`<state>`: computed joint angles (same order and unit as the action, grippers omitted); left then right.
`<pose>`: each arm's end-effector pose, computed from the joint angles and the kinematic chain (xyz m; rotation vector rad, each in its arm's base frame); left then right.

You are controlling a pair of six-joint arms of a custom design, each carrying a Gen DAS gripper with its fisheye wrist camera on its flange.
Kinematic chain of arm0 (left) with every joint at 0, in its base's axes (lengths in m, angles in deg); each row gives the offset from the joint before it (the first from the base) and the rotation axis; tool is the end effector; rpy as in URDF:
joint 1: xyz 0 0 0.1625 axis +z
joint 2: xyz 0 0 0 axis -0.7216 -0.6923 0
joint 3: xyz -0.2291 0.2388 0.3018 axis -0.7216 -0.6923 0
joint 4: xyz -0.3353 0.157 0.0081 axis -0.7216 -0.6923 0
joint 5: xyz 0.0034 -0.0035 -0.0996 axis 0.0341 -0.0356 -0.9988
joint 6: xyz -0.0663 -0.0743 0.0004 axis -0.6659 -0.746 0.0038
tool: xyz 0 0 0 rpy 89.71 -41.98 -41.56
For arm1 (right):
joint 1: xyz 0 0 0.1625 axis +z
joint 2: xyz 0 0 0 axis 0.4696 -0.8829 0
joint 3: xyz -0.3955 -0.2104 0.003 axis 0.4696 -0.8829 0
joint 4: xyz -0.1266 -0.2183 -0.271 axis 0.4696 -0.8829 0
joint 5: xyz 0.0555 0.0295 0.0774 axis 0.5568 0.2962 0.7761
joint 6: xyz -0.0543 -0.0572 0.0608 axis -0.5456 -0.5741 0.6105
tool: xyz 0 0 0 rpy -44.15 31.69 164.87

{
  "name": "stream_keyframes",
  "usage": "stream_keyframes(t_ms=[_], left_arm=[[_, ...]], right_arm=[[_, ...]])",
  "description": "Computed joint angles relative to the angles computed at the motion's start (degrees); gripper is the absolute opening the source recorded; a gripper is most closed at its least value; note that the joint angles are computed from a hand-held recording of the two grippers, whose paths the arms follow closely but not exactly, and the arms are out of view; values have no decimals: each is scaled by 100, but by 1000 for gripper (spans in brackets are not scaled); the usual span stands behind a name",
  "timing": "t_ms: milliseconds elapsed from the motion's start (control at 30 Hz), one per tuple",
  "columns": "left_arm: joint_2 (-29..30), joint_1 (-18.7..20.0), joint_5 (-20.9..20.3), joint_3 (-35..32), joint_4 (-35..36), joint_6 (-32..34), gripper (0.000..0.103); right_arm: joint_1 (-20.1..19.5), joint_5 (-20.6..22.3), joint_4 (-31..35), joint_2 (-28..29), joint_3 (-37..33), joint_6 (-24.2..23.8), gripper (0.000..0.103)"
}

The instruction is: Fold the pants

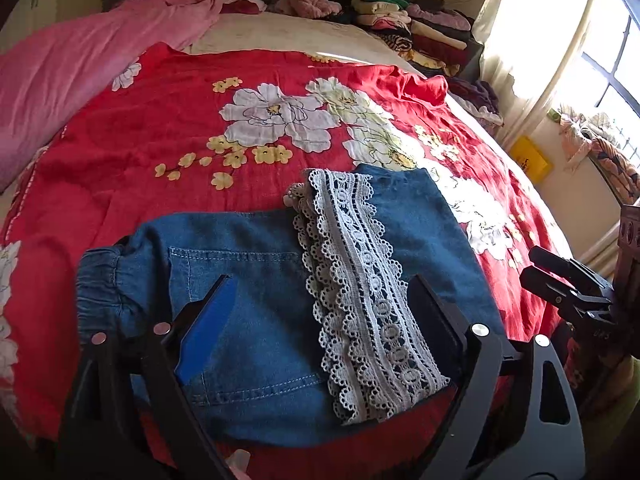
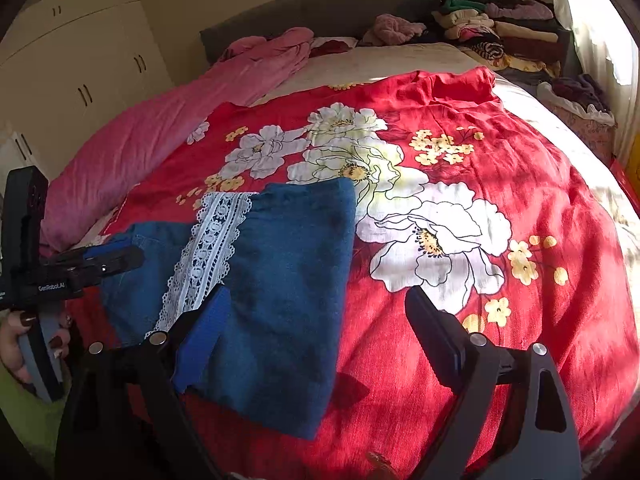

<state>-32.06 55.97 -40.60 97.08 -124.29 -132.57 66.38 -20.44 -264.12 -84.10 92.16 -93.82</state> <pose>-0.2784 -0.2546 0.1704 0.0215 2.3823 -0.9372 0.1495 -0.3392 0.2628 1.0655 -2.6489 0.5593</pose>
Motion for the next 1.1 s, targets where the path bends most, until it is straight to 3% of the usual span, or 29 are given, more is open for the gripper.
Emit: stream_keyframes(t_ms=[300, 467, 600, 800, 833, 867, 967, 1033, 1100], left_arm=[[-44, -237, -389, 346, -474, -185, 81], [-52, -325, -669, 700, -1199, -295, 81], [341, -230, -915, 960, -2427, -63, 81], [1061, -43, -1047, 818, -3034, 130, 80], [1183, -21, -1032, 761, -3067, 175, 71], [1253, 1, -1024, 721, -3074, 204, 51], [1300, -24, -956, 672, -2988, 255, 22], [1096, -125, -957, 741, -2893, 245, 14], [877, -240, -967, 804, -2575, 82, 14]], right_arm=[[-124, -74, 121, -230, 222, -238, 88], [-200, -152, 152, -184, 305, -257, 88], [-206, -170, 160, -167, 335, -273, 88], [-237, -155, 116, -160, 349, -271, 88], [-243, -162, 114, -142, 352, -277, 88], [-244, -184, 101, -114, 355, -278, 88], [-226, -279, 103, -55, 375, -332, 87], [-167, -266, 50, -116, 426, -414, 81], [-111, -60, 116, -269, 471, -580, 77]])
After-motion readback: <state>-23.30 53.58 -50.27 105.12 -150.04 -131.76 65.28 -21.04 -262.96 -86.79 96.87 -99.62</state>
